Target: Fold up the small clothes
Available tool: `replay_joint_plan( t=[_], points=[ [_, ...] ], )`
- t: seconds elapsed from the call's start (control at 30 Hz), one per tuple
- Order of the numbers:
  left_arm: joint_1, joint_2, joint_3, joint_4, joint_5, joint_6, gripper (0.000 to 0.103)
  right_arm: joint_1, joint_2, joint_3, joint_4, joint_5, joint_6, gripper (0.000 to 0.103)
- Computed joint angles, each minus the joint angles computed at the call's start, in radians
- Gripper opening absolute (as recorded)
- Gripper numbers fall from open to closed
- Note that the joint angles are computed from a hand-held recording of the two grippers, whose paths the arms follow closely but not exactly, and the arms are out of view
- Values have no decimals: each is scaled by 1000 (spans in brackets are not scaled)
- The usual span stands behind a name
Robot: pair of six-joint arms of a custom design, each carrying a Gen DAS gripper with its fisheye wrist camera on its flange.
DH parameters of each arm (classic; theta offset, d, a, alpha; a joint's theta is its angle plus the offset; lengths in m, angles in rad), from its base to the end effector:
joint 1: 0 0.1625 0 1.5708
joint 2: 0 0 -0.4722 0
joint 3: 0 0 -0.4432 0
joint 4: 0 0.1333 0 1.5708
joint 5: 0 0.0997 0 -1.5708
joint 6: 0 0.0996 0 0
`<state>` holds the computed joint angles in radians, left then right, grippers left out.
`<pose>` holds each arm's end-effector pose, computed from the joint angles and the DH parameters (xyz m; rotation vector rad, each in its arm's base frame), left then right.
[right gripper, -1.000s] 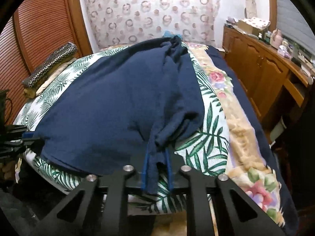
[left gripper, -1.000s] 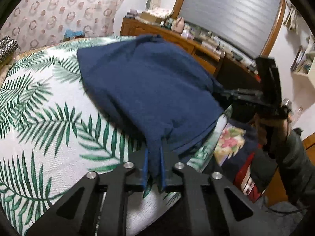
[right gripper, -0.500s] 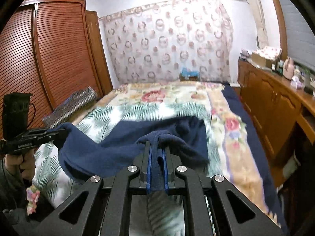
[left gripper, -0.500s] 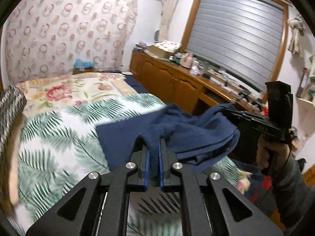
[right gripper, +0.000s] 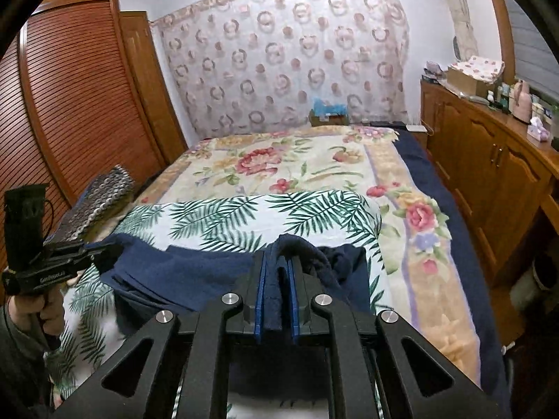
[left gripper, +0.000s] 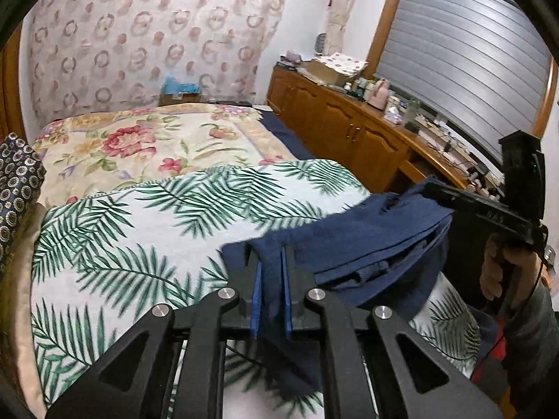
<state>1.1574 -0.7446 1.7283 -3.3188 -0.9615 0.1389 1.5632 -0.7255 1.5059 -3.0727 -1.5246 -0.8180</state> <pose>-0.1155 -0.7369 0.1235 0.3684 2.4306 -1.0760 0.1318 -0.8098 0.1551 1.0983 -2.5000 0.9689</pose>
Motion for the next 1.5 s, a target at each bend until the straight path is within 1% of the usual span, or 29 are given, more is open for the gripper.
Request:
replay_joint_plan(
  t=[0.03,0.07,0.1,0.13,0.17,0.23,0.27,0.3,0.43,0.53,0.6,0.67,0.7,0.8,0.87,0.9,0.93,0.97,1.0,1.03,1.1,1.2,1.27,1.3,1.33,1.37,1.4,1.43,1.5],
  points=[
    [-1,-1,0,-6,9,3,14,2,1,0,-19,5,5,24],
    [-2,0,4,-37,20,22,22,2,4,-4,-32,15,6,27],
    [-4,-2,8,-59,24,38,30,-1,6,-3,-47,28,7,33],
    [-5,-5,13,-76,22,52,34,-4,1,4,-56,39,9,38],
    [-4,-14,24,-91,9,67,45,-9,-5,12,-54,55,2,40],
    [-4,-27,38,-88,8,73,59,-18,-23,42,-53,71,-30,48],
    [-3,-38,53,-89,-2,78,75,-21,-31,63,-74,63,-46,49],
    [-1,-44,65,-90,-14,79,83,-26,-39,84,-93,58,-64,51],
    [6,-61,97,-43,-40,75,85,-47,-68,140,-100,53,-126,61],
    [11,-52,96,9,-49,57,85,-41,-63,141,-76,10,-191,63],
    [15,-36,77,57,-32,49,85,-25,-37,109,-61,-45,-213,63],
    [12,-14,49,101,5,40,85,-8,-5,62,-25,-79,-211,63],
    [13,-9,40,113,7,42,85,-2,11,33,-1,-84,-204,63],
    [17,17,-11,145,14,42,85,12,46,-56,86,-74,-162,63],
    [21,39,-51,138,27,57,85,13,62,-108,149,-64,-121,63],
    [25,51,-70,117,37,74,85,11,67,-133,196,-48,-103,58],
    [28,67,-88,84,69,96,85,7,67,-154,261,-27,-94,28],
    [31,91,-125,55,136,107,85,7,69,-169,304,-30,-86,16],
    [32,98,-141,51,161,101,85,7,72,-174,305,-43,-87,14],
    [38,99,-150,51,160,97,85,7,72,-165,271,-54,-84,14],
    [45,99,-164,71,175,76,85,2,70,-163,247,-59,-52,14],
    [45,89,-146,71,171,66,85,2,69,-146,157,-96,-3,14],
    [42,71,-115,73,149,50,85,-4,55,-129,160,-75,31,18],
    [41,65,-106,78,138,42,85,-3,51,-124,158,-78,41,29],
    [40,57,-93,82,125,31,85,-2,47,-114,141,-84,42,44],
    [41,52,-85,94,105,14,85,-3,43,-102,128,-82,40,52],
    [42,41,-72,112,75,-7,85,-6,41,-91,121,-71,39,64],
    [42,34,-62,119,55,-18,85,-8,40,-89,133,-58,40,68],
    [38,27,-47,118,32,-30,85,-15,41,-89,147,-50,36,68]
  ],
)
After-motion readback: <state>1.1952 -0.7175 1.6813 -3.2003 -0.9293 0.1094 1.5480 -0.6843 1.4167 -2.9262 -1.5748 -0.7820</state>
